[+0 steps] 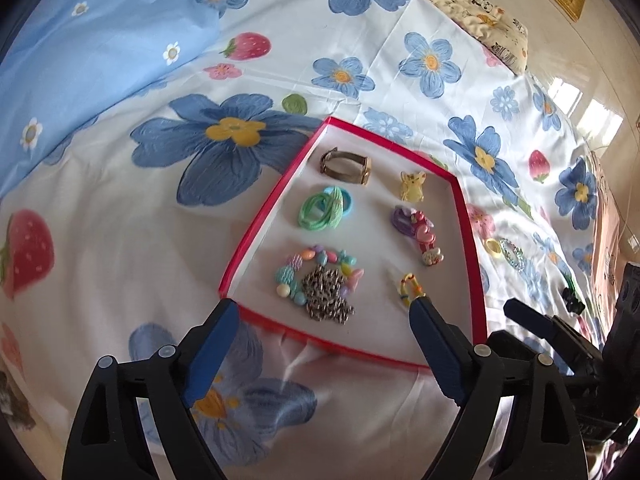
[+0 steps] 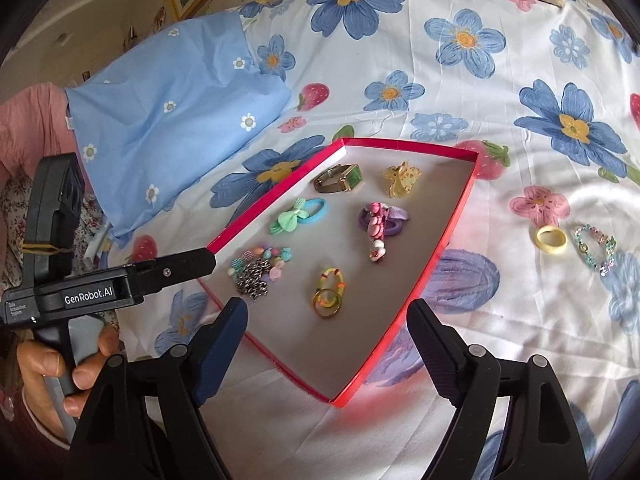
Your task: Organize jewelry
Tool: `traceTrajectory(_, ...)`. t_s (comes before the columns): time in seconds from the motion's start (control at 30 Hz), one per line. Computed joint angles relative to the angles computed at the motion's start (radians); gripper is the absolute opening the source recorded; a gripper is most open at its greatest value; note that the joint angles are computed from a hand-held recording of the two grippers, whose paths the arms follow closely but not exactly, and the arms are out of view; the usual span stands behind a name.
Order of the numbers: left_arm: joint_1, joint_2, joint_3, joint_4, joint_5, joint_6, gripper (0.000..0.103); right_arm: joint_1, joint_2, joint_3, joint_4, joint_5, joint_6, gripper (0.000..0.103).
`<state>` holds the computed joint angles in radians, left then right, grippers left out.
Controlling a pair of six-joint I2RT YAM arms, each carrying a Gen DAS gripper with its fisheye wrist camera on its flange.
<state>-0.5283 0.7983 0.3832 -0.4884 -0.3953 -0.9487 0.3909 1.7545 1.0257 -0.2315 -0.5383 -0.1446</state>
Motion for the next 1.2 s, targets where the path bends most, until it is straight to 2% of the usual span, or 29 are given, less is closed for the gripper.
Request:
traceTrajectory(0.23, -0.041, 0.014, 0.026, -0.057, -0.031, -0.048, 0.088, -0.03, -0.011, -0.03, 0.027, -0.029, 0.026, 0.085)
traceTrajectory(0.43, -0.11, 0.021, 0.063, -0.13, -0.075, -0.132, 0.091, -0.063, -0.017, -0.026, 0.025, -0.054, 0.045, 0.085)
traceTrajectory(0.6, -0.194, 0.029, 0.096, -0.195, -0.158, -0.189, 0.091, -0.084, -0.029, -0.026, 0.021, -0.061, 0.059, 0.085)
traceTrajectory(0.7, -0.276, 0.042, 0.116, -0.253, -0.246, -0.252, 0.092, -0.095, -0.027, -0.019, 0.006, -0.069, 0.07, 0.085)
traceTrajectory(0.77, -0.312, 0.045, 0.113, -0.278, -0.275, -0.29, 0.098, -0.1, -0.032, -0.018, -0.002, -0.074, 0.074, 0.085)
traceTrajectory(0.97, -0.422, 0.062, 0.128, -0.389, -0.348, -0.422, 0.099, -0.112, -0.087, -0.041, -0.025, -0.087, 0.06, 0.085)
traceTrajectory(1.13, -0.553, 0.157, 0.201, -0.548, -0.443, -0.575, 0.1, -0.106, -0.17, -0.083, -0.016, -0.038, 0.031, 0.089)
traceTrajectory(1.2, -0.628, 0.223, 0.25, -0.647, -0.487, -0.678, 0.102, -0.104, -0.216, -0.1, -0.005, -0.024, 0.018, 0.09)
